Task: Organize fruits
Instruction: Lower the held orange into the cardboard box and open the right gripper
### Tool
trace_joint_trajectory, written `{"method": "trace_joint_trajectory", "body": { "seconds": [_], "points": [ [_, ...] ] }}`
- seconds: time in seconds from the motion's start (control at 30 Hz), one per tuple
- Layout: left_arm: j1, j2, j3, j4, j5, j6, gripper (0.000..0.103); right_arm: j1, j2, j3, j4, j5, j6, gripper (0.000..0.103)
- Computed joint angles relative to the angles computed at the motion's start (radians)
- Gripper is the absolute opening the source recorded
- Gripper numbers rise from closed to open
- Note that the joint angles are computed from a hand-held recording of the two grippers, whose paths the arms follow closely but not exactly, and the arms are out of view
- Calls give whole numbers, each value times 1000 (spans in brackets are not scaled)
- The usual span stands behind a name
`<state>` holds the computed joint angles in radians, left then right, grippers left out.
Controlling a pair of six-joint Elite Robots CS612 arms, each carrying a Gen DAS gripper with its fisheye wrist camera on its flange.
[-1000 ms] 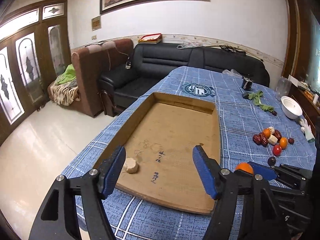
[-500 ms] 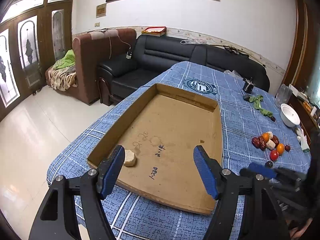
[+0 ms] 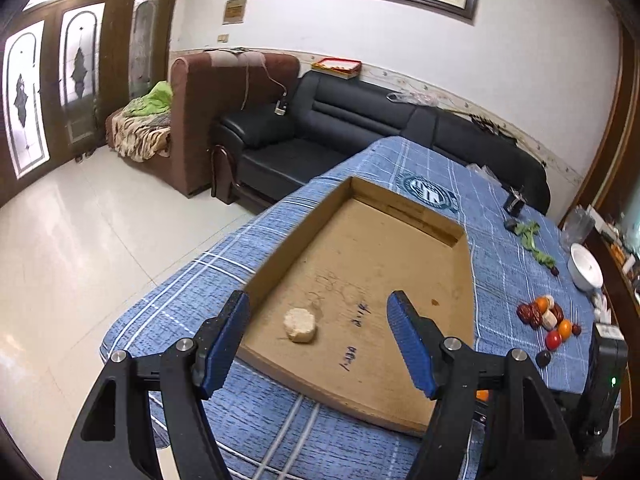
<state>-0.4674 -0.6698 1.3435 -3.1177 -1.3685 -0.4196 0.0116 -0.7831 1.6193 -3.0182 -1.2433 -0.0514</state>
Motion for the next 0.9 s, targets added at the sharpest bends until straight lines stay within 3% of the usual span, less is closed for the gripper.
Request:
{"method": "trace_joint_trajectory", "body": {
  "seconds": [0.23, 0.4, 0.63, 0.9],
  "points": [
    [31, 0, 20, -49, -10, -83, 71, -2, -31, 30, -123, -24, 57, 29],
    [46, 2, 28, -61, -25, -124, 71, 25, -14, -38, -55, 25, 6, 29],
    [55, -4, 43, -57, -7, -126, 71, 88, 58, -158, 91, -42, -74, 30],
    [49, -12, 46, -50, -4, -112, 71, 65, 39, -136, 23, 10, -35, 40]
  ]
}}
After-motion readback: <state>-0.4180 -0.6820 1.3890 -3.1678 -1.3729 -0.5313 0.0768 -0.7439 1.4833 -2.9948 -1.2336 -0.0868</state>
